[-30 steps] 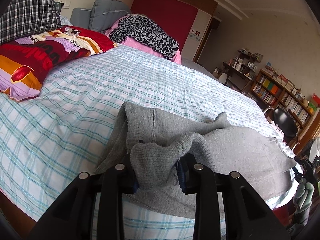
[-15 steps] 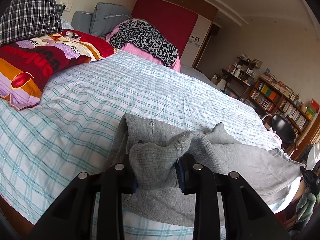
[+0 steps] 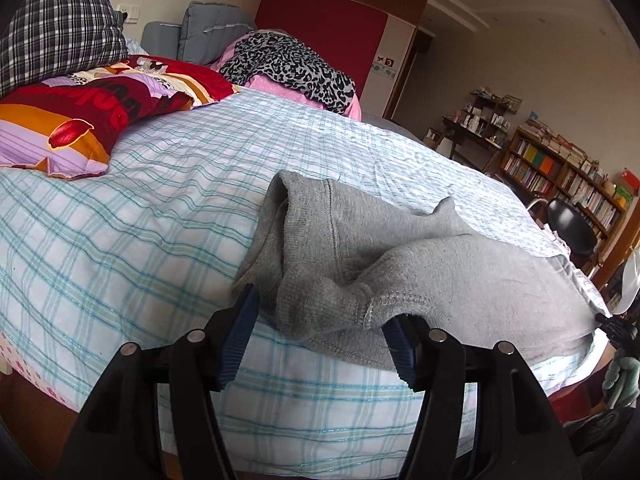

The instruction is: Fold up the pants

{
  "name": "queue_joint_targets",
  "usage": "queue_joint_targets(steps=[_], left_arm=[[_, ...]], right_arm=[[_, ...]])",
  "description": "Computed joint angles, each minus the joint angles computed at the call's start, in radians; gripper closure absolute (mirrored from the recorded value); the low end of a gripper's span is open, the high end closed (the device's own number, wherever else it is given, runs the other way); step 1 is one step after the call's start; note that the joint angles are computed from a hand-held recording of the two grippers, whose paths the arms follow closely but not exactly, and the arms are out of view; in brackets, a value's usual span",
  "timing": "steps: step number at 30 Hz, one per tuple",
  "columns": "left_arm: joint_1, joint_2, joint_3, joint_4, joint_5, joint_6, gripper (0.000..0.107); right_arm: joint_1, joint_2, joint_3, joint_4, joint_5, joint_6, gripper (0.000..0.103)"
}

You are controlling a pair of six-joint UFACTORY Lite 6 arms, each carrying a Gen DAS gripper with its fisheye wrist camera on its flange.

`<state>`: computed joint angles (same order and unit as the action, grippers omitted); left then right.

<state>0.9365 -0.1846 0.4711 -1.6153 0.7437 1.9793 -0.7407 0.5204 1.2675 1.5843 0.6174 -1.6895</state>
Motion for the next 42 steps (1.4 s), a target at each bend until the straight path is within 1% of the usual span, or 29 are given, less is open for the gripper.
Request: queue_joint_targets(steps=[1,3,7,9,11,12,14,18,22,25,28,32,35,39,42], left_arm=[[0.015,-0.009,-0.008,0.009,0.008,0.004,0.046],[0.045,-0.002,-0.011,0.031,0.033,0.005,0.045],[0.102,-0.002,-0.021,0.087,0.078,0.008,0.045],[0.145,-0.02,-0.04,0.114,0.121,0.014,0.045],[0.205,-0.013,-0.046,0.147,0.201,0.015,0.041],[0.233,-0.001,-0.041,0.173,0.25,0.004,0.037],[0.258,0.005,-0.041,0.218,0.311,-0.017,0.035],[0.227,0.006,-0.048,0.249,0.308,-0.052,0.032],[0.191,0.132,0.011,0.269,0.311,-0.149,0.032],[0.188,0.248,0.079,0.271,0.358,-0.228,0.032],[0.194,0.298,0.117,0.263,0.405,-0.278,0.032],[0.177,0.311,0.151,0.243,0.418,-0.352,0.032],[0.167,0.32,0.181,0.231,0.418,-0.4,0.032],[0.156,0.361,0.242,0.237,0.412,-0.458,0.032],[0.154,0.357,0.258,0.231,0.389,-0.472,0.032]], right_arm=[[-0.004,0.001,0.01,0.012,-0.005,-0.001,0.065],[-0.006,-0.031,-0.018,0.095,-0.046,-0.062,0.065],[-0.005,-0.095,-0.079,0.289,-0.076,-0.228,0.065],[0.0,-0.121,-0.099,0.348,-0.061,-0.277,0.064],[0.015,-0.139,-0.117,0.393,-0.034,-0.301,0.064],[0.029,-0.146,-0.121,0.396,-0.02,-0.295,0.064],[0.073,-0.148,-0.122,0.378,-0.002,-0.281,0.064],[0.194,-0.143,-0.114,0.346,0.012,-0.269,0.064],[0.322,-0.136,-0.098,0.326,0.023,-0.266,0.064],[0.429,-0.134,-0.074,0.296,0.005,-0.268,0.064],[0.55,-0.121,-0.04,0.289,-0.032,-0.298,0.064],[0.737,-0.051,0.078,0.204,-0.091,-0.233,0.063],[0.877,0.035,0.215,0.083,-0.126,-0.122,0.057],[1.029,0.216,0.504,-0.227,-0.117,0.187,0.044],[1.115,0.405,0.818,-0.492,-0.037,0.478,0.041]])
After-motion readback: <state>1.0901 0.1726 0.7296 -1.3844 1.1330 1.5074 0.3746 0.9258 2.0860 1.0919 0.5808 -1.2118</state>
